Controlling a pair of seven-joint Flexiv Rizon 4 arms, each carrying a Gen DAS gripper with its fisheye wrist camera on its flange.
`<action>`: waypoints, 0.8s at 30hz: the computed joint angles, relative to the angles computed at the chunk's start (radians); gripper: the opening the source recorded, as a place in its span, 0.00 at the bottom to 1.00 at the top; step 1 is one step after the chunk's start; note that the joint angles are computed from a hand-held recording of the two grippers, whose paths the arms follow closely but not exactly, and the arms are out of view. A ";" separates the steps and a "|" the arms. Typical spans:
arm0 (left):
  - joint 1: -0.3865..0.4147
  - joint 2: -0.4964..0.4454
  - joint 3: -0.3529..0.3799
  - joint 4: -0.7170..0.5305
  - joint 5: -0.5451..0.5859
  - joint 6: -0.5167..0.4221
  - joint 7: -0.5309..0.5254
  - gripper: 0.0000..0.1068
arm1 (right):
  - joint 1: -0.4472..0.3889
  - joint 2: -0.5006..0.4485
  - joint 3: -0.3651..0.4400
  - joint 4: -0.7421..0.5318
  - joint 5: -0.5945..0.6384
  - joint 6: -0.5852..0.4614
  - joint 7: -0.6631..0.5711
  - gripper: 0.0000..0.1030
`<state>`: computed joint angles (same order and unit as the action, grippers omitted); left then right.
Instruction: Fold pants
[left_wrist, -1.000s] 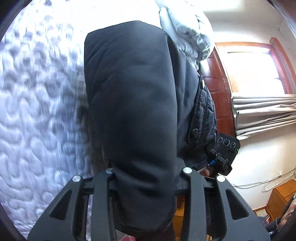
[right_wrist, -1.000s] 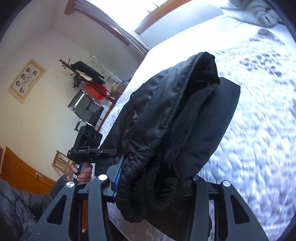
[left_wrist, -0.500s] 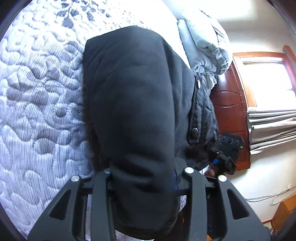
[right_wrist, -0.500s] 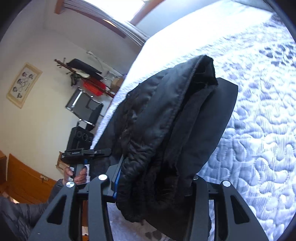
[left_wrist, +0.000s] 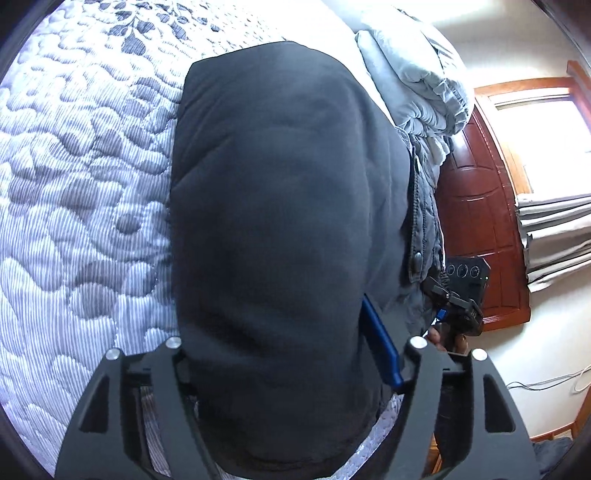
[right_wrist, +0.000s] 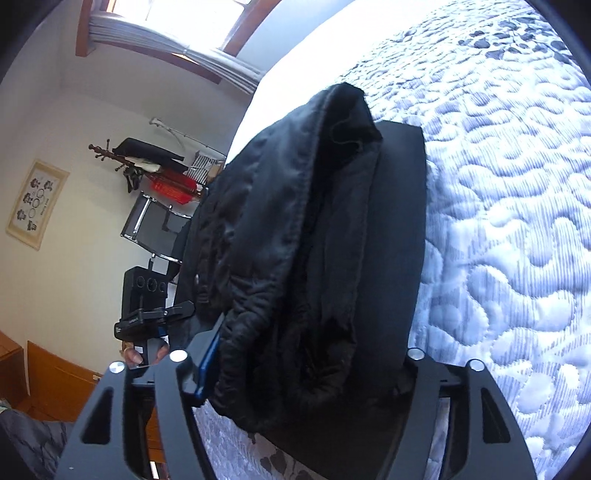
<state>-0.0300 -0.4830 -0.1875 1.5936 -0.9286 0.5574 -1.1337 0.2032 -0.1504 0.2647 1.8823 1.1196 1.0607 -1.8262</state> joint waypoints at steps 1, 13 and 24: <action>0.000 0.003 0.000 0.005 -0.002 0.002 -0.001 0.66 | -0.005 0.000 -0.001 0.000 0.011 -0.003 -0.009 0.70; 0.001 0.059 0.021 0.085 -0.038 0.026 0.012 0.70 | -0.005 0.053 -0.018 0.059 0.026 0.024 0.000 0.74; -0.018 0.129 0.049 0.168 -0.043 0.089 -0.002 0.80 | 0.021 0.108 -0.041 0.134 -0.024 0.089 0.092 0.76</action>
